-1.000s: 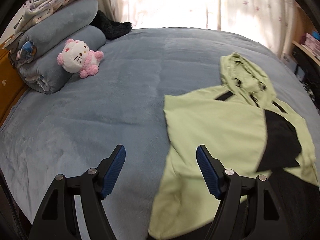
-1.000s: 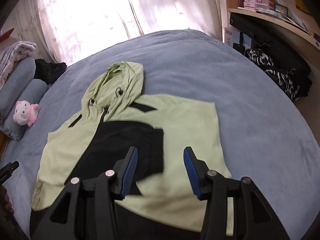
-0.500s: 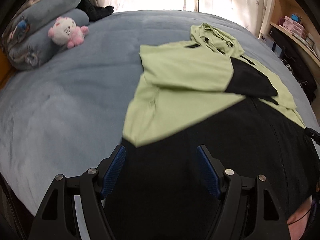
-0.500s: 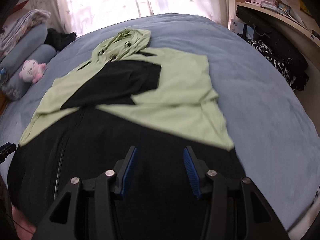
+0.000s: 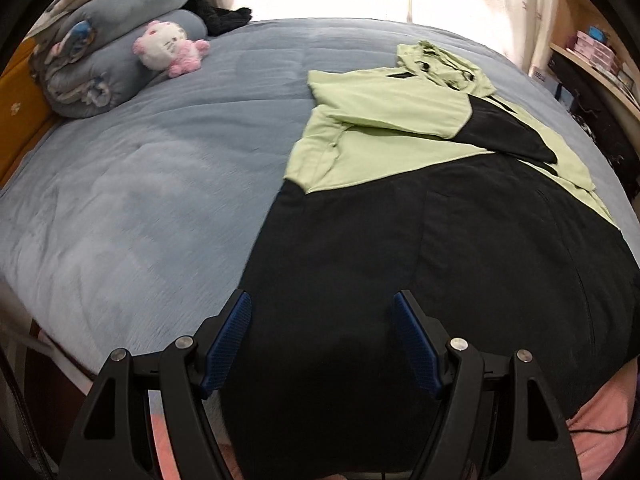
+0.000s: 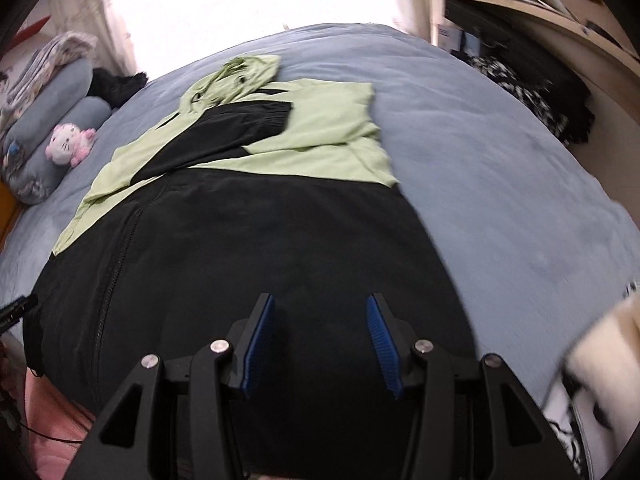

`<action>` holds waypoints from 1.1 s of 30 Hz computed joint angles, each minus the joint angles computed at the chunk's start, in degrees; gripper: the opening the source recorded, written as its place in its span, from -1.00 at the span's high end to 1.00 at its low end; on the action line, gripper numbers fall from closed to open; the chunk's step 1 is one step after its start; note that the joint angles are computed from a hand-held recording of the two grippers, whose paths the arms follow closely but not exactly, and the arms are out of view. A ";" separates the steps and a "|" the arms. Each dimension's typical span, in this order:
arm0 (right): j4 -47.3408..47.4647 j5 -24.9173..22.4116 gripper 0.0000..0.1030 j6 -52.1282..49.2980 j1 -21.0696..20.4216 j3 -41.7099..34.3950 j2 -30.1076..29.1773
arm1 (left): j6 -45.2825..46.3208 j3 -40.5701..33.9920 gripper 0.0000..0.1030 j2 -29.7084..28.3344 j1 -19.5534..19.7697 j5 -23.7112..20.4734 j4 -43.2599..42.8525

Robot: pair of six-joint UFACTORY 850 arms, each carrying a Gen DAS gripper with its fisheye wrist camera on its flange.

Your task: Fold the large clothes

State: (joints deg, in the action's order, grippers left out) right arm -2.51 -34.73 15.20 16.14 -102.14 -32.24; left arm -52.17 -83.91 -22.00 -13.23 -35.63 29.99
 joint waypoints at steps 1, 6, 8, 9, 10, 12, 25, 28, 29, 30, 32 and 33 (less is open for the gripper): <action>1.11 0.35 -0.05 -0.18 -0.52 1.10 0.82 | -1.11 0.78 -0.40 0.60 0.13 0.26 0.09; 0.81 1.87 -0.16 2.66 -2.28 6.45 4.99 | -3.86 4.04 -0.40 2.88 0.72 0.76 0.30; -0.66 1.41 -0.16 4.08 -2.63 7.42 5.68 | -1.95 4.76 -0.40 3.20 1.18 0.58 -1.57; -1.13 1.09 -0.16 4.53 -2.79 7.92 5.96 | -1.23 5.06 -0.40 3.35 1.41 0.69 -2.28; -1.32 0.34 -0.16 4.63 -3.05 8.27 6.06 | -0.81 5.63 -0.40 3.68 1.62 0.98 -2.64; -1.75 -0.02 -0.16 5.08 -3.47 9.15 6.41 | -0.64 6.66 -0.40 4.36 1.91 1.75 -2.88; 17.66 1.89 -0.05 -12.98 -6.65 12.64 7.39 | 10.92 11.13 -0.41 7.28 5.29 8.51 -16.94; 19.79 1.64 0.15 -15.51 -6.52 12.83 7.42 | 13.06 11.88 -0.41 7.58 5.90 9.32 -20.01; 20.27 1.52 0.29 -16.27 -6.54 12.73 7.36 | 14.09 12.15 -0.42 7.64 6.10 9.74 -21.32; 21.03 1.36 0.40 -17.24 -6.54 12.81 7.46 | 14.82 12.23 -0.43 7.57 6.18 9.91 -22.03; 22.92 1.04 0.66 -19.19 -6.54 12.78 7.57 | 16.82 11.92 -0.56 7.14 6.27 9.94 -23.78; 23.08 1.00 0.69 -19.50 -6.40 12.79 7.67 | 18.16 11.58 -0.59 6.78 6.23 9.87 -24.62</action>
